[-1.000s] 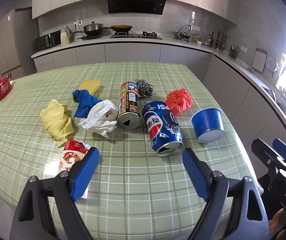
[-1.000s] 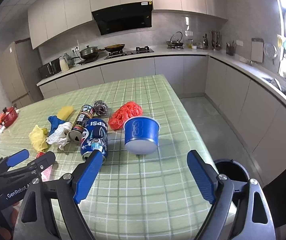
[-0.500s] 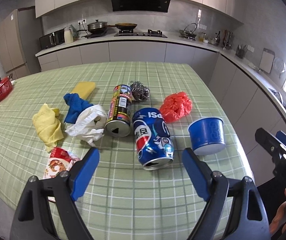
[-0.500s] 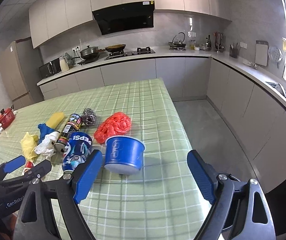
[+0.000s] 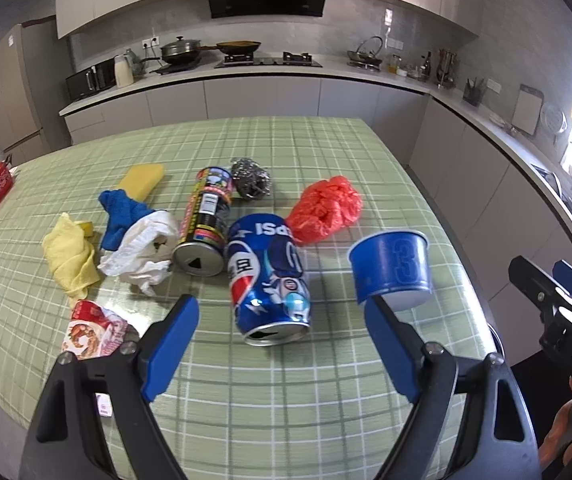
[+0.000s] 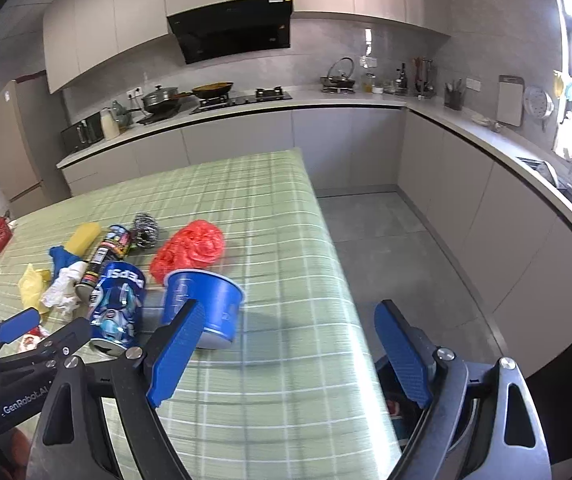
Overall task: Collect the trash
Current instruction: 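Return both tools to the table above the Pepsi can and blue cup, then grasp the blue Pepsi can with the left gripper while the right grasps the blue cup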
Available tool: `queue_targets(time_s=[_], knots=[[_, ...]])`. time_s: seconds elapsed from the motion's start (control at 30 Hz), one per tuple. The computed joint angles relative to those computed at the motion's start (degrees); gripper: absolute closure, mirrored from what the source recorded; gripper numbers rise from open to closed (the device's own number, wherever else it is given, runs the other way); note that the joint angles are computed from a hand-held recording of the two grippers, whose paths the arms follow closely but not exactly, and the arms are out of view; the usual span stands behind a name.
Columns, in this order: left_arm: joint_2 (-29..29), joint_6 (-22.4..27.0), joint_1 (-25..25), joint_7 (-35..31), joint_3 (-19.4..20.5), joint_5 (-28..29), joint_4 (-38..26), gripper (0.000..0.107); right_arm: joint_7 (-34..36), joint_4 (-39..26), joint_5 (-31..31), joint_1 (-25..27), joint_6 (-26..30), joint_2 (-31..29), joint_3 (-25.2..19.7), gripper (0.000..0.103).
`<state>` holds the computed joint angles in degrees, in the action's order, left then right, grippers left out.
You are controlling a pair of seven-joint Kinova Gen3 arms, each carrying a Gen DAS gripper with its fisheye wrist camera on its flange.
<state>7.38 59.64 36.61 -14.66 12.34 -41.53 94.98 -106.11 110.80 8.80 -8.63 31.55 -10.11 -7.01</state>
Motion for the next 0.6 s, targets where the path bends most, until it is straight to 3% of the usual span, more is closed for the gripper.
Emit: queue_targets(time_s=[0.23,0.43,0.6], knots=[[0.17,0.08,0.09,-0.80,-0.05,0.92,-0.05,0.021,1.99,0.42,-2.70,0.16,0.50,-0.55,1.93,0.015],[-0.13,-0.60,-1.30,-0.06,-0.63,2.50,1.21,0.021,7.92,0.27,-9.10,-1.60,0.80,1.51,3.83,0.015],[0.93,-1.22,-2.04,-0.59,-1.07,2.63,1.03,0.021,15.45,-1.52,-17.88,-2.32,1.54,5.47,5.90,0.015]])
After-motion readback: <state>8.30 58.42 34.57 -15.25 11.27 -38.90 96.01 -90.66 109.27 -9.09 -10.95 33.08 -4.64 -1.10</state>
